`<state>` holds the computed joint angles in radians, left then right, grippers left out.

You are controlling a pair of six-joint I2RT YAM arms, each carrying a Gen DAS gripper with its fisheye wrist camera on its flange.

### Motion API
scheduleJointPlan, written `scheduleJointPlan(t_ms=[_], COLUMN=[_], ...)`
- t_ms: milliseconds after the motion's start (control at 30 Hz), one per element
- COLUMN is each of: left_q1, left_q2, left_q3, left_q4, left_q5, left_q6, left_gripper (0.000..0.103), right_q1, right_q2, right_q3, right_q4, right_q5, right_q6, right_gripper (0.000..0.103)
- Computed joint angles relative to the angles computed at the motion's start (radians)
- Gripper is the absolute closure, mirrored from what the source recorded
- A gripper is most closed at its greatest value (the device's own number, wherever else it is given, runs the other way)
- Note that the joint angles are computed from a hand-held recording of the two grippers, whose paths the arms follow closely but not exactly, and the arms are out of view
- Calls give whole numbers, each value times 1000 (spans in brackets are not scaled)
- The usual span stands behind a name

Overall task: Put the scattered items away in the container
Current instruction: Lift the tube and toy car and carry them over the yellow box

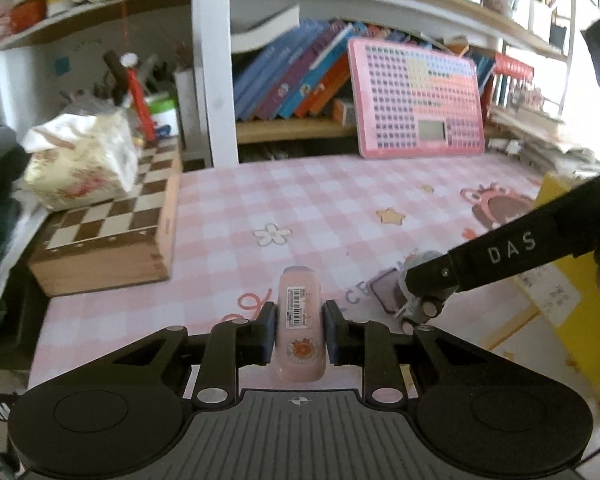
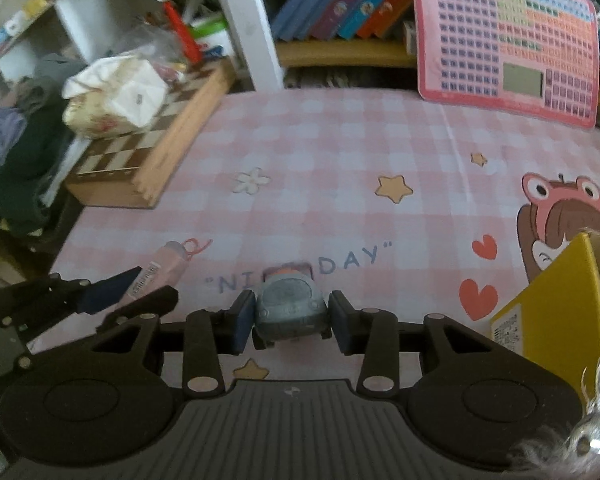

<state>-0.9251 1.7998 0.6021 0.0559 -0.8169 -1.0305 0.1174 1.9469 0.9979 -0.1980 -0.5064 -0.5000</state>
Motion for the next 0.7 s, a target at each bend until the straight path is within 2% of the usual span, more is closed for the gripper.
scheduleJointPlan(t_ms=[400,700], left_q1=[-229,-362], left_q2=[-115,-94], left_q3=[67,179], left_q4=[-382,-637], left_q5=[-134,-196], left_q6=[-327,-521], left_gripper=[78,78], right_q1=[-104,-179], right_q2=[-180,-314], right_q3=[-118,-206], right_q4=[-92,-177], right_q5=[-121,-178], right_q6=[-149,-239], right_gripper=[66,66])
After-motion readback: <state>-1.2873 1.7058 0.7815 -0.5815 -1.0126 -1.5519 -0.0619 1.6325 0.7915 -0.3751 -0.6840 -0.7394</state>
